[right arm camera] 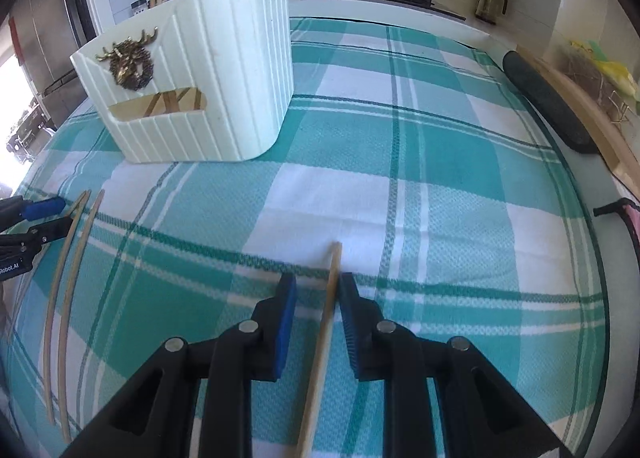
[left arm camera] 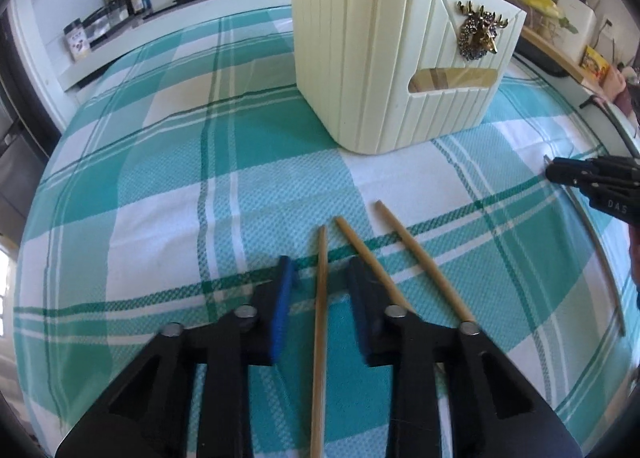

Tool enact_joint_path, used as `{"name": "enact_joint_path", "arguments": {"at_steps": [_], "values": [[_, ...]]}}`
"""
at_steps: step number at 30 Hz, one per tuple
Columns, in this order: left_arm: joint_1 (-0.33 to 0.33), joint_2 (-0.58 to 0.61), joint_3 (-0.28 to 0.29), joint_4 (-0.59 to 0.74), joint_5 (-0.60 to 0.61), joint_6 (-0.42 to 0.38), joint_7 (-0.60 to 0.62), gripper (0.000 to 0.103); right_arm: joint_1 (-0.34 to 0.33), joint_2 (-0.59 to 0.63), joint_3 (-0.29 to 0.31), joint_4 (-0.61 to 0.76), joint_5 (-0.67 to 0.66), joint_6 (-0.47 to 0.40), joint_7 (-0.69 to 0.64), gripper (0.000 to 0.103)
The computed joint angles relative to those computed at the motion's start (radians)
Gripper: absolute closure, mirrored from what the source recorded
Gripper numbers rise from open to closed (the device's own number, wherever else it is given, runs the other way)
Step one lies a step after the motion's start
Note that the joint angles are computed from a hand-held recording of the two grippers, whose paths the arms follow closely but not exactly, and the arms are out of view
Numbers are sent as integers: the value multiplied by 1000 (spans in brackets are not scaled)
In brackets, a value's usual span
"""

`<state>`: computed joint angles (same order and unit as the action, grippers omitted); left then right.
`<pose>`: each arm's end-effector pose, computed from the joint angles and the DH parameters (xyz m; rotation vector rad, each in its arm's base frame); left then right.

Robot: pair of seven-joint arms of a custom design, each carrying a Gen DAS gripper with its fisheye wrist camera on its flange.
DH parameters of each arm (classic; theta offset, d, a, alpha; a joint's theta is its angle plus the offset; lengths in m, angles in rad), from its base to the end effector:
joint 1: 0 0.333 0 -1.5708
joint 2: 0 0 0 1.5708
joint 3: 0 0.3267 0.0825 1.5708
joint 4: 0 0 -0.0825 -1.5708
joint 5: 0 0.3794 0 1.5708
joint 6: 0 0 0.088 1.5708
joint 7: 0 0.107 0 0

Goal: Organize utensils
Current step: 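Grasp another chopstick with the left tool while the right tool lifts its chopstick upright, then carry both upright chopsticks over the cream box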

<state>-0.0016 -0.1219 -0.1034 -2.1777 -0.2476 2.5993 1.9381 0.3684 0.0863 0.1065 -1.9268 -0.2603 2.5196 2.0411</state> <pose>0.5441 -0.0543 0.5165 -1.6295 2.2055 -0.6530 0.5487 0.2826 0.5127 -2.0555 1.7247 -0.4658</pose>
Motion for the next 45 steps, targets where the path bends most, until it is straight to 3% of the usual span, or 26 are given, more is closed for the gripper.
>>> {"name": "enact_joint_path", "arguments": {"at_steps": [2, 4, 7, 11, 15, 22, 27, 45], "values": [[2, 1, -7, -1, 13, 11, -39, 99, 4, 24, -4, 26, -30, 2, 31, 97], [-2, -7, 1, -4, -19, 7, -34, 100, 0, 23, -6, 21, -12, 29, 54, 98], [-17, -73, 23, -48, -130, 51, 14, 100, -2, -34, -4, -45, -6, 144, 89, 98], [-53, -173, 69, -78, -309, 59, 102, 100, 2, -151, 9, -128, -71, 282, 161, 98], [-87, -289, 96, -116, -400, 88, 175, 100, -20, -258, 54, -172, -197, 342, 278, 98], [-145, -439, 141, -162, -481, 120, 231, 100, -75, -386, 143, -211, -355, 372, 439, 98], [-161, -484, 152, -169, -490, 122, 228, 100, -127, -432, 204, -208, -451, 377, 530, 98], [-168, -530, 143, -177, -435, 113, 158, 100, -132, -446, 221, -178, -504, 390, 579, 98]]}}
